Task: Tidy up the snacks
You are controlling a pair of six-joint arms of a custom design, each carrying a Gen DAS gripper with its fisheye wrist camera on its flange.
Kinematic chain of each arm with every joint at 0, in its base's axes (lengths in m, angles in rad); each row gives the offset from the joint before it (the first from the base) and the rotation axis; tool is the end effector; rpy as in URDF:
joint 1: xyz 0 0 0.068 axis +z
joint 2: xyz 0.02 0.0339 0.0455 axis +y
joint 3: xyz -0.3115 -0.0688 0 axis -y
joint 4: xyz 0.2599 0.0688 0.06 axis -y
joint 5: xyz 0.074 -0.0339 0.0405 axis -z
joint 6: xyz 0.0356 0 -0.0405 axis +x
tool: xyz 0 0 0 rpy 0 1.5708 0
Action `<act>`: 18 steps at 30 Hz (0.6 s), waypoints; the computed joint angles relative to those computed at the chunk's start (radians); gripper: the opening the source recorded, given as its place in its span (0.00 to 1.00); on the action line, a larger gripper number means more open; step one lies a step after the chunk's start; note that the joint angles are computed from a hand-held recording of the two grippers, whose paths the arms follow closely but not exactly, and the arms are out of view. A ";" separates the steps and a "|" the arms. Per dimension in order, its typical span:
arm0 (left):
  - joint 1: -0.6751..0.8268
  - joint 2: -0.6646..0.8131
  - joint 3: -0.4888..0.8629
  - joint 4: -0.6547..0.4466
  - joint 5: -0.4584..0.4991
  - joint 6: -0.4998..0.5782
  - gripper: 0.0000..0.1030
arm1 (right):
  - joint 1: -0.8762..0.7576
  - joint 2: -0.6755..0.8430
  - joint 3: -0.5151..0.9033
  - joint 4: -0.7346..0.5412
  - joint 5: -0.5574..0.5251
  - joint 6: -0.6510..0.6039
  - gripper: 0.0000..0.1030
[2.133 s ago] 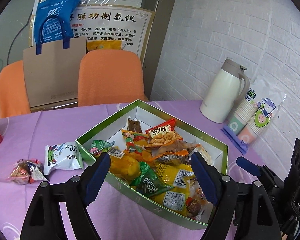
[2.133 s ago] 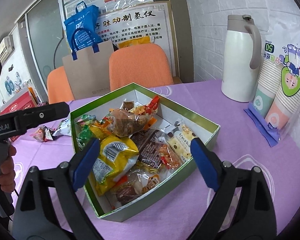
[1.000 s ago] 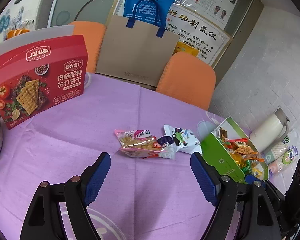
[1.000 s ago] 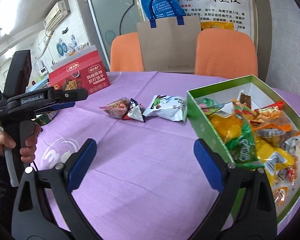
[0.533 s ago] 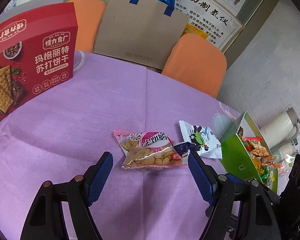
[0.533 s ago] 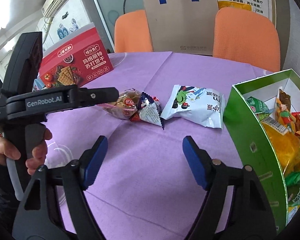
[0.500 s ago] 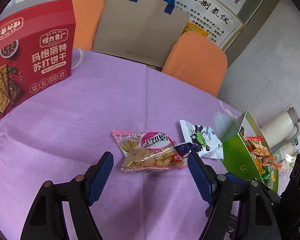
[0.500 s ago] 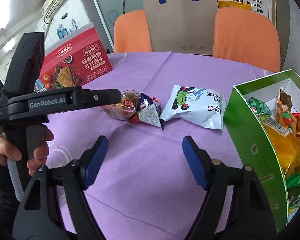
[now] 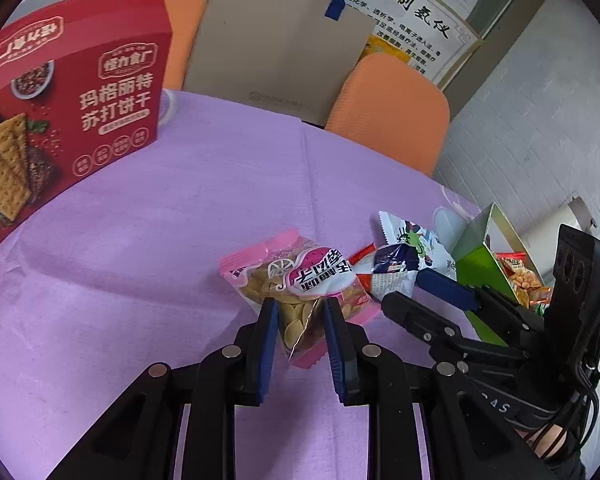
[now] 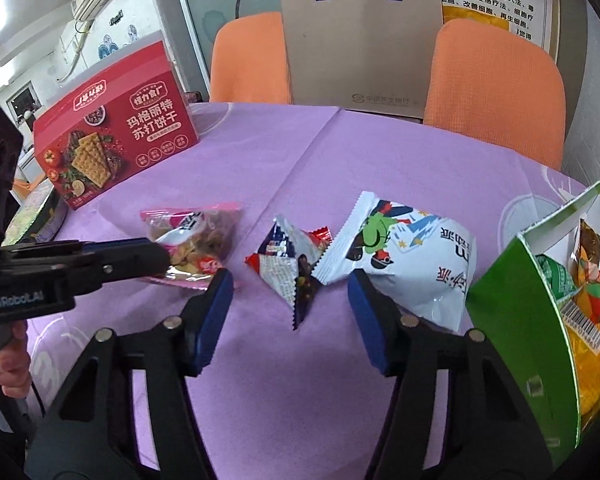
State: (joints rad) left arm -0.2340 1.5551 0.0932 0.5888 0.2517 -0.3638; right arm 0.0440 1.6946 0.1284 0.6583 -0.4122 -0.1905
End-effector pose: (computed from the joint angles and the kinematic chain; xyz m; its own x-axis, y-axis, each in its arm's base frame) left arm 0.1659 -0.0487 0.0900 -0.8319 -0.1560 -0.5325 0.0901 0.9090 -0.4070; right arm 0.1845 0.0224 0.0790 -0.7189 -0.2053 -0.6641 -0.4305 0.8816 0.1935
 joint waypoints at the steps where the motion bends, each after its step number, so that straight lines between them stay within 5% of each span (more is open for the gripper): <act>1: 0.023 -0.028 -0.017 -0.003 -0.001 0.004 0.22 | 0.010 0.007 0.002 0.008 0.003 0.005 0.57; 4: 0.045 -0.095 -0.051 -0.002 -0.030 -0.012 0.27 | 0.027 0.017 0.004 0.025 0.023 0.029 0.57; 8: -0.001 -0.090 -0.038 0.001 -0.072 -0.022 0.53 | 0.057 0.039 0.015 0.052 0.046 0.063 0.57; 11: -0.019 -0.012 -0.009 0.023 -0.080 -0.026 0.53 | 0.087 0.068 0.036 0.054 0.083 0.073 0.56; 13: 0.010 0.042 -0.008 0.064 -0.050 -0.018 0.53 | 0.089 0.096 0.055 0.044 0.078 0.075 0.41; 16: 0.041 0.114 -0.015 0.156 -0.014 -0.029 0.52 | 0.075 0.122 0.070 0.040 0.052 0.072 0.37; 18: 0.038 0.124 -0.012 0.160 -0.017 -0.034 0.40 | 0.071 0.119 0.072 0.029 0.042 0.072 0.35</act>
